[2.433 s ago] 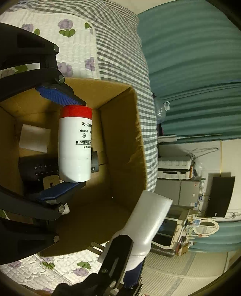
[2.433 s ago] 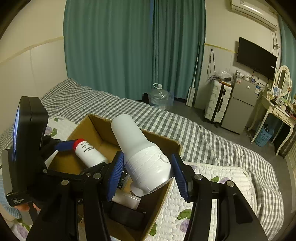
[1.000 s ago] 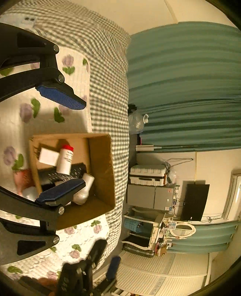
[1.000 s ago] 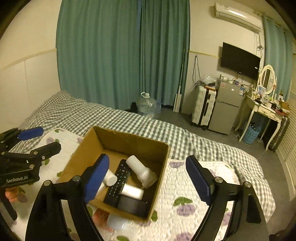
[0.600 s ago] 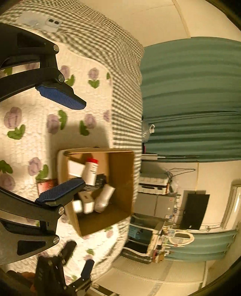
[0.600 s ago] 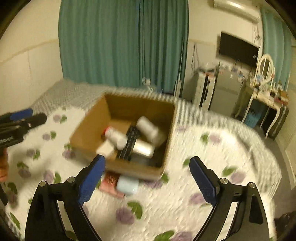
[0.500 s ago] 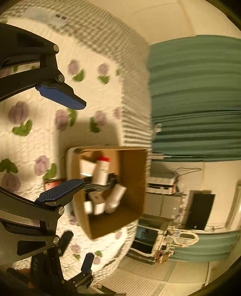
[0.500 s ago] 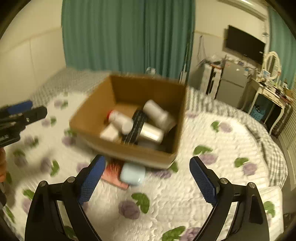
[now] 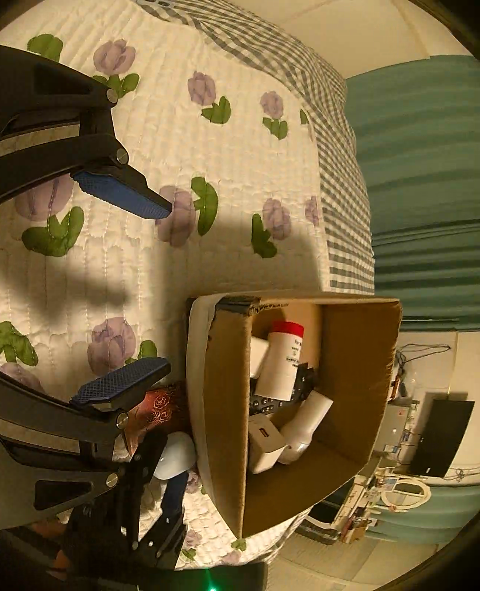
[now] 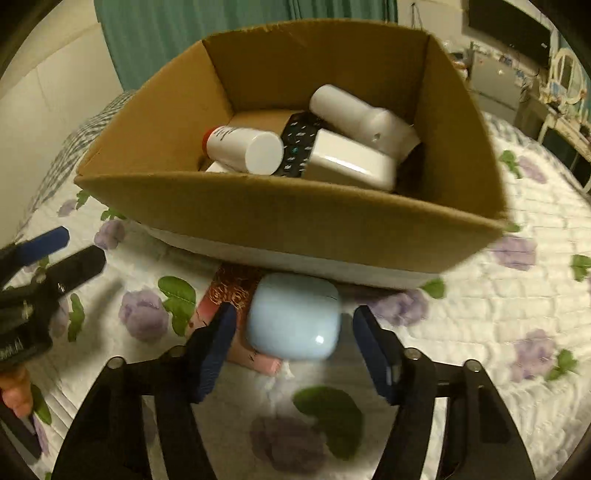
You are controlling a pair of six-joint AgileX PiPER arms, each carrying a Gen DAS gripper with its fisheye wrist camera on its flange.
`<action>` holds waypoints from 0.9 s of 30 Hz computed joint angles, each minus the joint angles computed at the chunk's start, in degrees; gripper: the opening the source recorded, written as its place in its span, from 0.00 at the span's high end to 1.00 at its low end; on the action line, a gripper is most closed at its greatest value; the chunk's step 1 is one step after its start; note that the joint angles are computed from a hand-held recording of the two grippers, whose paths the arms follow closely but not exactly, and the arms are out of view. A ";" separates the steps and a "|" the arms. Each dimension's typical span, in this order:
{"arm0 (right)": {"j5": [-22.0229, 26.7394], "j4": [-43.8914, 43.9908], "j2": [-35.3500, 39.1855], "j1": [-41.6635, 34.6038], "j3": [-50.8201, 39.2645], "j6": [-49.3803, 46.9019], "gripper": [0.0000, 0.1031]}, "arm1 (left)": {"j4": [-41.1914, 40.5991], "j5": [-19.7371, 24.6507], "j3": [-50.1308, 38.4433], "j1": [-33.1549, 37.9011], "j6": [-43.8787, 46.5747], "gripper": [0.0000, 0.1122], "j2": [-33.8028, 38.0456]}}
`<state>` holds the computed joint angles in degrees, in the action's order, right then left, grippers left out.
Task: Organize rigid objects
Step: 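Grasp the light-blue earbud case with the right gripper, then grasp the pink rose-patterned card case edgewise with the left gripper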
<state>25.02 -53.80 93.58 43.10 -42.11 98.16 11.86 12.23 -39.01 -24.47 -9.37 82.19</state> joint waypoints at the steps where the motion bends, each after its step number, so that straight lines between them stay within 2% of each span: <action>1: -0.32 -0.19 1.01 -0.20 -0.32 -0.28 0.49 | 3.04 0.37 -0.04 -0.86 -3.11 0.29 0.07; 5: -1.40 -1.15 -0.78 -0.21 1.86 0.36 0.51 | 6.02 2.10 -0.84 -3.68 -6.90 0.29 0.44; 10: 10.73 1.06 -6.95 5.70 5.52 1.24 0.51 | 2.10 4.72 -2.90 -10.10 -5.75 0.29 2.69; 13: 13.70 1.84 -10.60 6.10 8.29 3.49 0.51 | 3.17 6.27 -4.59 -14.15 -8.23 0.29 5.50; 17: 13.32 1.36 -13.98 4.62 11.43 5.50 0.51 | -1.41 6.85 -6.97 -16.20 -5.95 0.29 9.17; 19: 12.44 1.74 -15.60 2.95 12.39 3.87 0.51 | -0.90 7.23 -8.20 -16.65 -7.89 0.29 11.18; 23: 12.26 2.94 -17.42 2.86 13.11 3.17 0.51 | -5.61 7.13 -9.55 -16.17 -5.72 0.29 14.44; 27: 11.54 3.57 -18.61 1.76 13.79 2.05 0.51 | -3.17 6.66 -11.30 -15.60 -8.84 0.29 18.10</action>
<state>36.56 -50.23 74.97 44.86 -28.31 100.21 8.69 18.89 -50.30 -40.07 -18.21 100.29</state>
